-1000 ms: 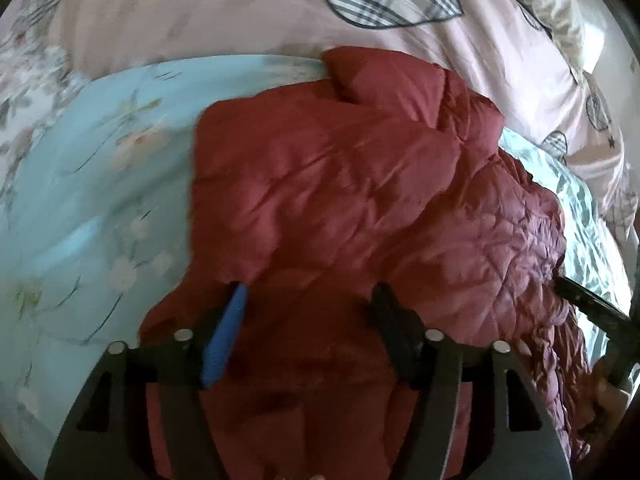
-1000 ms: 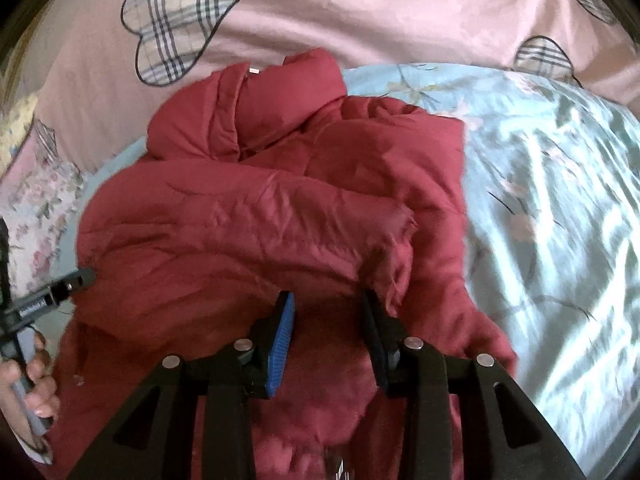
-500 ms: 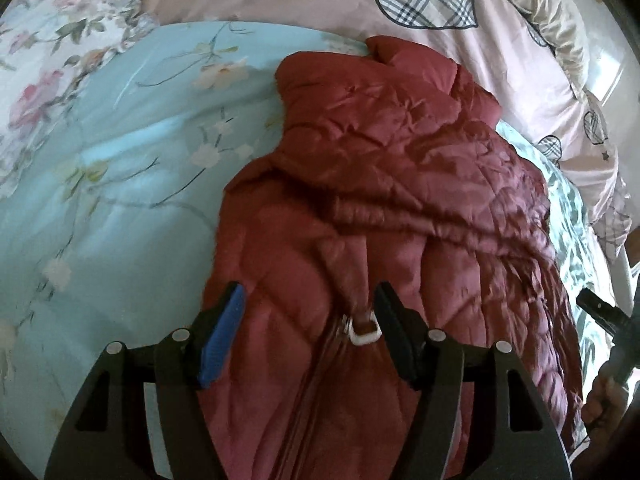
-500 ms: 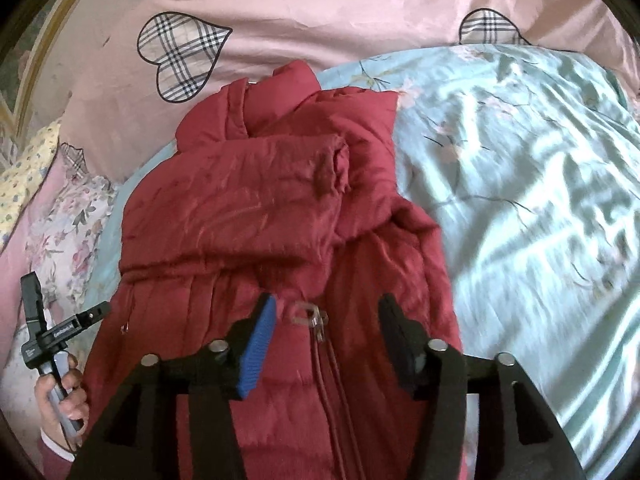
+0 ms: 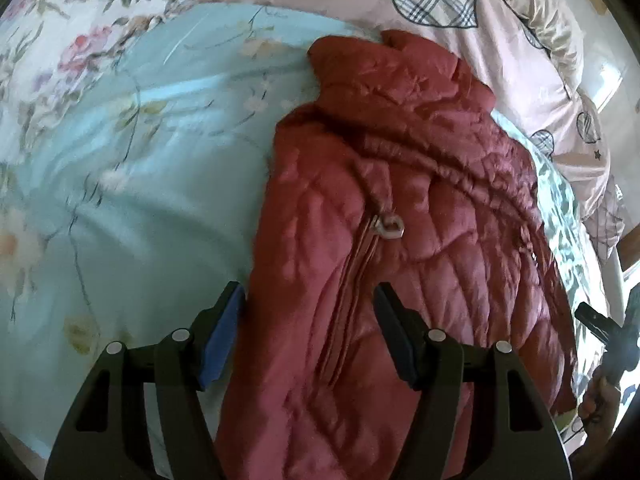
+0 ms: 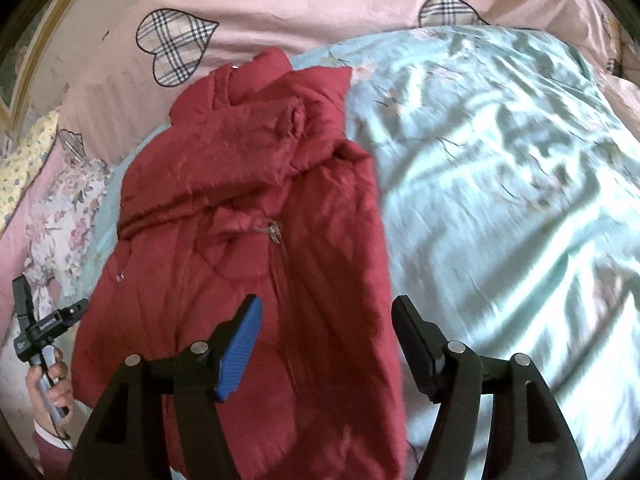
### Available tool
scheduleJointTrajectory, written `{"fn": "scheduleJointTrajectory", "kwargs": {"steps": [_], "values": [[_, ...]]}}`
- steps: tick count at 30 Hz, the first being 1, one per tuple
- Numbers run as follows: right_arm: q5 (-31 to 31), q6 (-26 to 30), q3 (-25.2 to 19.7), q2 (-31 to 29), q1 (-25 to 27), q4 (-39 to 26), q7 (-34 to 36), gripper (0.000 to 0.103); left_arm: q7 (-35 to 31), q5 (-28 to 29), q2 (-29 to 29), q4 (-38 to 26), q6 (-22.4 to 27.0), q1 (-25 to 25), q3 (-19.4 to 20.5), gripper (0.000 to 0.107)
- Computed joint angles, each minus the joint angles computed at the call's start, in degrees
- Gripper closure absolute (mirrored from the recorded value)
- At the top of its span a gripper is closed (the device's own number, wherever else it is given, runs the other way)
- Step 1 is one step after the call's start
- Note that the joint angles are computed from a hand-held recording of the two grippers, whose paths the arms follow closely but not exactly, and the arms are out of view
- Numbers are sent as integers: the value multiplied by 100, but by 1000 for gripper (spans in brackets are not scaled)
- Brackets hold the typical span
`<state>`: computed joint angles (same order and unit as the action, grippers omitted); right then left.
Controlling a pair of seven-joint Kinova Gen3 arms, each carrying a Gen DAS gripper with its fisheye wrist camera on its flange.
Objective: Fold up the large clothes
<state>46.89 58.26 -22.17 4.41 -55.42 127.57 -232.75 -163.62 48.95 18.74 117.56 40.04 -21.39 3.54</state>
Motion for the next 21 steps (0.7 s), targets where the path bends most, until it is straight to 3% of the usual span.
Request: {"fn": "scheduleJointTrajectory", "kwargs": {"steps": [4, 11, 21], "values": [[-344, 309, -185, 46, -297, -10, -258, 32, -106, -147, 4, 119, 131, -164, -106, 41], [-487, 255, -354, 138, -735, 147, -952, 32, -402, -278, -42, 280, 410, -420, -249, 41], [15, -199, -372, 296, -1265, 406, -1918, 32, -862, -368, -93, 552, 578, -659, -418, 37]]}}
